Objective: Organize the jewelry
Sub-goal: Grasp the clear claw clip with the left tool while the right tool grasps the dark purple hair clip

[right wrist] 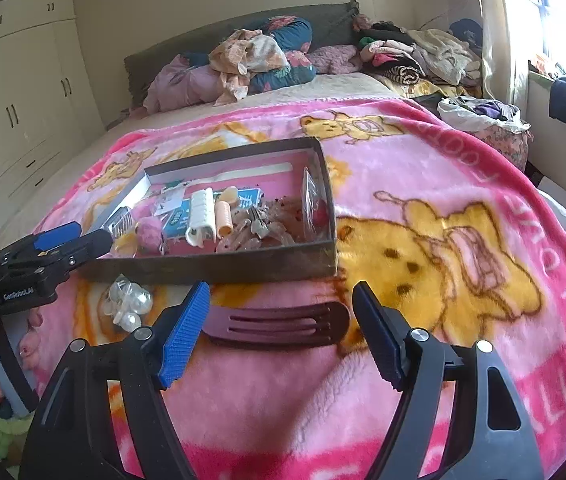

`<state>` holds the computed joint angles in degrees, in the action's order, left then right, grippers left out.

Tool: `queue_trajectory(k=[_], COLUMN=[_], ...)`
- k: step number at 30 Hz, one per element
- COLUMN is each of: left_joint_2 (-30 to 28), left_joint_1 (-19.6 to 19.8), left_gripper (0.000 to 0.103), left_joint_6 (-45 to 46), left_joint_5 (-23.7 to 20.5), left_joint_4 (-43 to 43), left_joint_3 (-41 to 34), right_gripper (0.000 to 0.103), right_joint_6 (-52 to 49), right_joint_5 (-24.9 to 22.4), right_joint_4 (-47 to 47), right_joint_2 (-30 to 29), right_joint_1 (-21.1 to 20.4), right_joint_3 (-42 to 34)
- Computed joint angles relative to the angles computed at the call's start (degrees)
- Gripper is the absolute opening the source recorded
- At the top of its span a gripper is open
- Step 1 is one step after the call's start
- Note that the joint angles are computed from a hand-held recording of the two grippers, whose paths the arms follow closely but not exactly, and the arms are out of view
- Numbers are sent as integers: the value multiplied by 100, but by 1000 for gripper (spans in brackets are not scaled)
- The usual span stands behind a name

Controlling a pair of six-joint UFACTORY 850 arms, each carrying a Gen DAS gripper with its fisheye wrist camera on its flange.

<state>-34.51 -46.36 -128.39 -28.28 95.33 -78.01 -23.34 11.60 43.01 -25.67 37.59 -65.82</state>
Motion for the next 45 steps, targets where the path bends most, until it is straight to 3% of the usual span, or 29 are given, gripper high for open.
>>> queue_trajectory(k=[15, 21, 28, 33, 38, 45], left_joint_2=[-65, -158, -224, -306, -360, -423], left_joint_1=[-168, -169, -132, -129, -110, -90], left_gripper=[91, 91, 91, 91, 79, 60], left_joint_6=[68, 158, 56, 126, 118, 365], left_joint_5=[135, 192, 282, 370, 491, 619], left_joint_4=[-49, -176, -77, -108, -100, -283], left_joint_3=[130, 122, 93, 13, -52, -142], right_gripper=[71, 71, 71, 71, 60, 38], right_joint_6=[3, 626, 2154, 2282, 2656, 5520], right_joint_5=[-124, -372, -527, -614, -524, -341], right_joint_4=[254, -242, -1763, -2003, -2364, -5117], right_joint_2=[-34, -204, -421, -566, -586, -533], right_joint_1=[-31, -118, -203, -171, -154, -237], right_joint_3=[160, 39, -178, -321, -326, -258])
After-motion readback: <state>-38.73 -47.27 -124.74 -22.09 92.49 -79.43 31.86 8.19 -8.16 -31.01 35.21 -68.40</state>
